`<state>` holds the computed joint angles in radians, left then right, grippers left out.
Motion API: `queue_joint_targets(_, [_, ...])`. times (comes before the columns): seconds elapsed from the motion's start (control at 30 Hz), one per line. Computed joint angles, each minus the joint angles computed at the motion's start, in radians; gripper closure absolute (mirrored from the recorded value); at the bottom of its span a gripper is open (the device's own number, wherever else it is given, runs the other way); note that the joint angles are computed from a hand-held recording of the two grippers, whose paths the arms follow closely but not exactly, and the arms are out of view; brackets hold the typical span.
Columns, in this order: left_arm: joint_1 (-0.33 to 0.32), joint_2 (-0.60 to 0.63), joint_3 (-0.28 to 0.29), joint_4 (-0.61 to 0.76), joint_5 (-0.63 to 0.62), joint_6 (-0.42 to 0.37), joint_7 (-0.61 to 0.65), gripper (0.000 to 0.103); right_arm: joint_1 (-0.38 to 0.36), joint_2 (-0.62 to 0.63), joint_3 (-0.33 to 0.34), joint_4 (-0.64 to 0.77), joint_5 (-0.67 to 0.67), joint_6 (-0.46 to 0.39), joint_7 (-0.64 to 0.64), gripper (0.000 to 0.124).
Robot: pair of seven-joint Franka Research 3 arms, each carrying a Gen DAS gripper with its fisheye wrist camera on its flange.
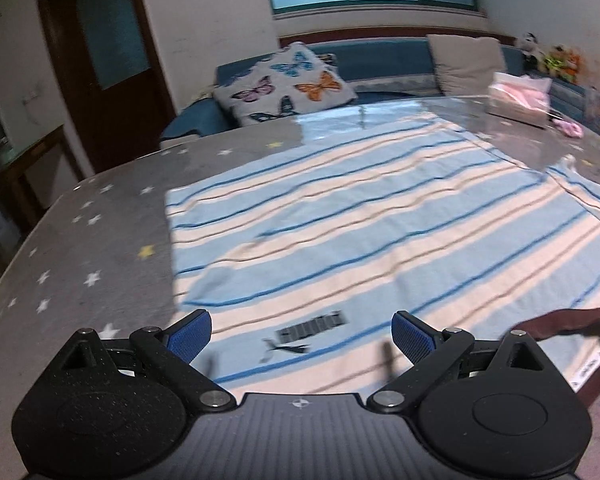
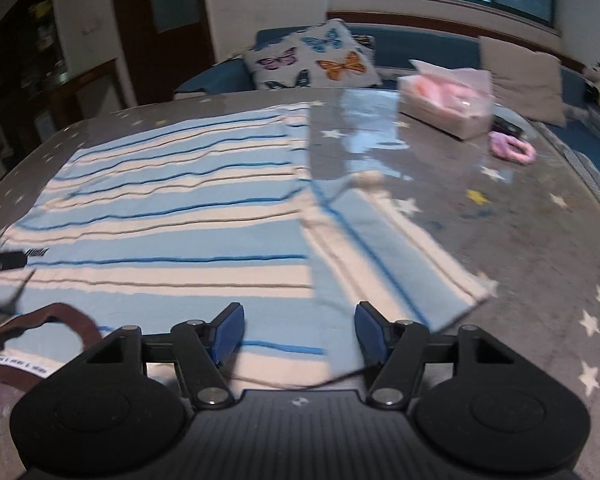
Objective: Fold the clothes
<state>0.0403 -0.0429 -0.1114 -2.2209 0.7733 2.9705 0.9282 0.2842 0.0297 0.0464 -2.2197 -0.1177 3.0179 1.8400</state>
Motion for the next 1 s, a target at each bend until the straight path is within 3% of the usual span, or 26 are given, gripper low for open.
queue_joint_targets(0.1, [-0.018, 0.014, -0.008, 0.011, -0.043, -0.002, 0.046, 0.004, -0.009, -0.004, -0.030, -0.005, -0.127, 0.027, 0.145, 0.062])
queue_joint_targets(0.27, [-0.051, 0.036, -0.018, 0.029, -0.110, 0.006, 0.111, 0.004, -0.024, 0.020, -0.090, 0.043, -0.513, -0.009, 0.522, 0.062])
queue_joint_targets(0.37, [-0.069, 0.042, -0.023, 0.035, -0.147, 0.017, 0.148, 0.003, -0.036, 0.031, -0.095, 0.050, -0.577, -0.015, 0.595, 0.064])
queue_joint_targets(0.43, [-0.081, 0.049, -0.028, 0.041, -0.182, 0.025, 0.183, 0.002, -0.039, 0.031, -0.101, 0.048, -0.608, -0.001, 0.627, 0.070])
queue_joint_targets(0.53, [-0.099, 0.063, -0.034, 0.055, -0.217, 0.035, 0.218, 0.002, -0.043, 0.033, -0.105, 0.043, -0.626, 0.025, 0.660, 0.088])
queue_joint_targets(0.6, [-0.109, 0.066, -0.039, 0.055, -0.249, 0.040, 0.249, 0.002, -0.045, 0.033, -0.107, 0.041, -0.629, 0.041, 0.671, 0.113])
queue_joint_targets(0.63, [-0.113, 0.068, -0.040, 0.055, -0.260, 0.043, 0.261, 0.002, -0.045, 0.030, -0.109, 0.038, -0.631, 0.049, 0.683, 0.115])
queue_joint_targets(0.77, [-0.124, 0.069, -0.038, 0.050, -0.275, 0.043, 0.275, 0.002, -0.041, 0.015, -0.119, 0.050, -0.786, 0.042, 0.815, 0.115])
queue_joint_targets(0.83, [-0.125, 0.065, -0.037, 0.043, -0.288, 0.045, 0.282, 0.002, -0.057, 0.016, -0.102, 0.049, -0.742, 0.023, 0.787, 0.111])
queue_joint_targets(0.93, [-0.124, 0.063, -0.033, 0.041, -0.286, 0.042, 0.279, 0.002, -0.071, 0.022, -0.097, 0.042, -0.706, 0.015, 0.779, 0.094])
queue_joint_targets(1.0, [-0.124, 0.065, -0.031, 0.047, -0.269, 0.030, 0.259, 0.002, -0.070, 0.026, -0.107, 0.048, -0.767, 0.011, 0.835, 0.078])
